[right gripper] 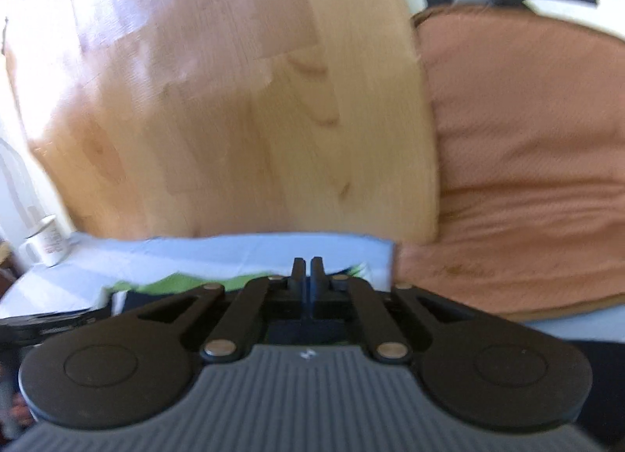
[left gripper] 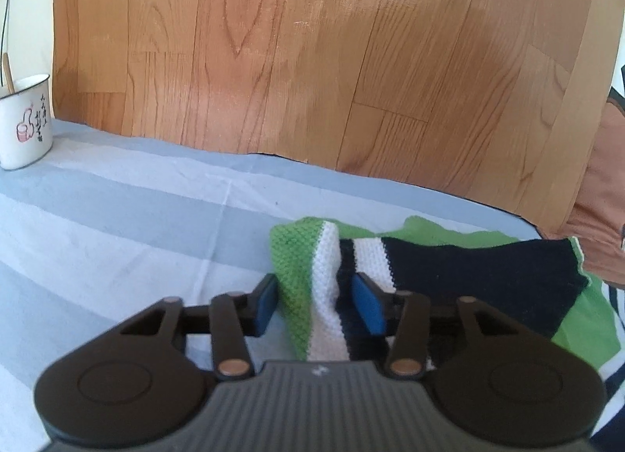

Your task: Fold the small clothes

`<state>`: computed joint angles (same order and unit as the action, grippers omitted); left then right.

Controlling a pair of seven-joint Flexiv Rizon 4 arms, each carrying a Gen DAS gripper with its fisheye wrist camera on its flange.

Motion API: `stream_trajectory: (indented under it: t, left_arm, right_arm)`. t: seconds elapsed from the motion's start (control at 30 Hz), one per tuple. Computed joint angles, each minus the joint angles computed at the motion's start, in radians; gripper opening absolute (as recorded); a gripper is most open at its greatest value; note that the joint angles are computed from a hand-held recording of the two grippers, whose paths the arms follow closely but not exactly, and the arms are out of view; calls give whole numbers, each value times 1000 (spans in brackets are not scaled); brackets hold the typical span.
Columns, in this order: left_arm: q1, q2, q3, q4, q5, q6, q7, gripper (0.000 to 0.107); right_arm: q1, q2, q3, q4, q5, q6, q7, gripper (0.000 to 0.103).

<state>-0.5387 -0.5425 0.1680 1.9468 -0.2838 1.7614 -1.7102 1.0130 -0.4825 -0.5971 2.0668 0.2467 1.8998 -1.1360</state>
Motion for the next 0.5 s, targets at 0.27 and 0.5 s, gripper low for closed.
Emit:
stream_trajectory:
  t: [0.27, 0.5]
  left_arm:
    - [254, 20, -273, 47, 69, 47, 12, 48]
    - [423, 28, -439, 75, 112, 67, -8, 19]
  right_arm:
    - [-246, -78, 236, -89, -72, -102, 173, 20]
    - [7, -23, -21, 13, -38, 55, 134, 4]
